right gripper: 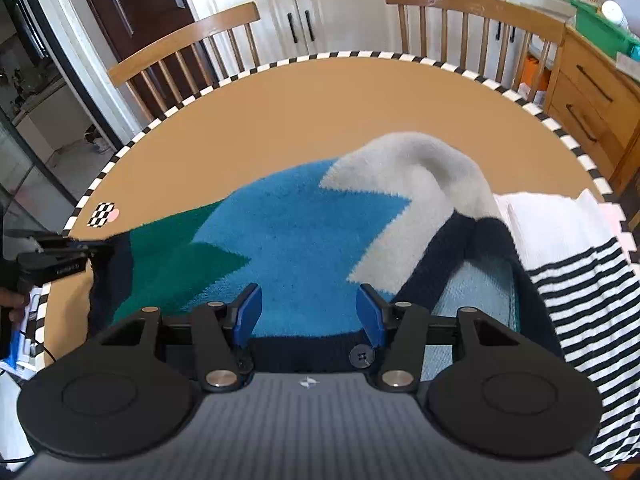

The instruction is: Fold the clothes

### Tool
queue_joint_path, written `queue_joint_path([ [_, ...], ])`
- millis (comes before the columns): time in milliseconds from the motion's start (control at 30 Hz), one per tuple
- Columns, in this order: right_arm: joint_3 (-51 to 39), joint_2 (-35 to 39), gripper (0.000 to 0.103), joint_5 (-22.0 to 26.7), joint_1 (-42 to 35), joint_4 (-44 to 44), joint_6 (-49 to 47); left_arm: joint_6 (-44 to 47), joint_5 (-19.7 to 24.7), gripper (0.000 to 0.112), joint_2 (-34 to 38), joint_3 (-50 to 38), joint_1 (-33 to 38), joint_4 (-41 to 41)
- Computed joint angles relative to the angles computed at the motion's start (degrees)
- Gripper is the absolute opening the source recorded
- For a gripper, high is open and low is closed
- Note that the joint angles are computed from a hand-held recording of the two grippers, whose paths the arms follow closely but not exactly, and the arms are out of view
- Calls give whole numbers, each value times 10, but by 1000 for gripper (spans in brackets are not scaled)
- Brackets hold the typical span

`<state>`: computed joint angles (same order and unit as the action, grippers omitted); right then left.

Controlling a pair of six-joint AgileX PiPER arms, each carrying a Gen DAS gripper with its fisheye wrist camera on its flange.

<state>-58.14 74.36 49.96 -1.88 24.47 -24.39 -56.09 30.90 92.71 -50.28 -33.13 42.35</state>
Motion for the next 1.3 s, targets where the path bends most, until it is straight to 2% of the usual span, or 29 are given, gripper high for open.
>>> queue_joint_path([
  [167, -14, -26, 53, -4, 42, -70, 96, 57, 24, 6, 62, -107, 82, 88],
  [267, -17, -38, 53, -9, 71, -125, 168, 29, 42, 6, 128, -212, 124, 178],
  [300, -15, -41, 53, -13, 81, -142, 191, 50, 43, 5, 151, -250, 135, 181],
  [400, -1, -44, 53, -34, 109, -181, 257, 186, 37, 6, 206, -328, 152, 108],
  [500, 16, -47, 51, -55, 113, -202, 296, 167, 34, 6, 217, -320, 144, 166],
  [633, 21, -30, 51, -75, 73, -200, 300, 143, 18, 11, 201, -295, 146, 184],
  [700, 6, 2, 51, -89, 35, -174, 269, 90, 6, 13, 183, -268, 137, 219],
  [767, -17, 42, 52, -98, 1, -138, 230, 74, -25, 16, 154, -236, 123, 211],
  [800, -36, 68, 52, -98, -18, -108, 201, 91, -45, 18, 138, -222, 114, 180],
  [867, -97, 137, 50, -80, -46, -59, 160, 174, -81, 25, 112, -208, 87, 69],
  [967, -214, 253, 45, -39, -71, -5, 125, 315, -106, 27, 111, -222, 35, -103],
  [1000, -248, 285, 44, -26, -77, 10, 117, 339, -113, 30, 119, -228, 13, -137],
  [1033, -282, 318, 44, -14, -81, 23, 116, 340, -118, 38, 133, -238, -9, -149],
  [1133, -375, 405, 44, 23, -90, 43, 131, 258, -119, 39, 202, -282, -72, -82],
  [1233, -444, 471, 44, 62, -93, 46, 154, 221, -95, 39, 278, -339, -102, -24],
  [1267, -459, 488, 39, 73, -93, 48, 160, 193, -80, 39, 297, -354, -111, 9],
  [1300, -468, 501, 20, 79, -96, 58, 160, 186, -60, 39, 316, -374, -119, 19],
])
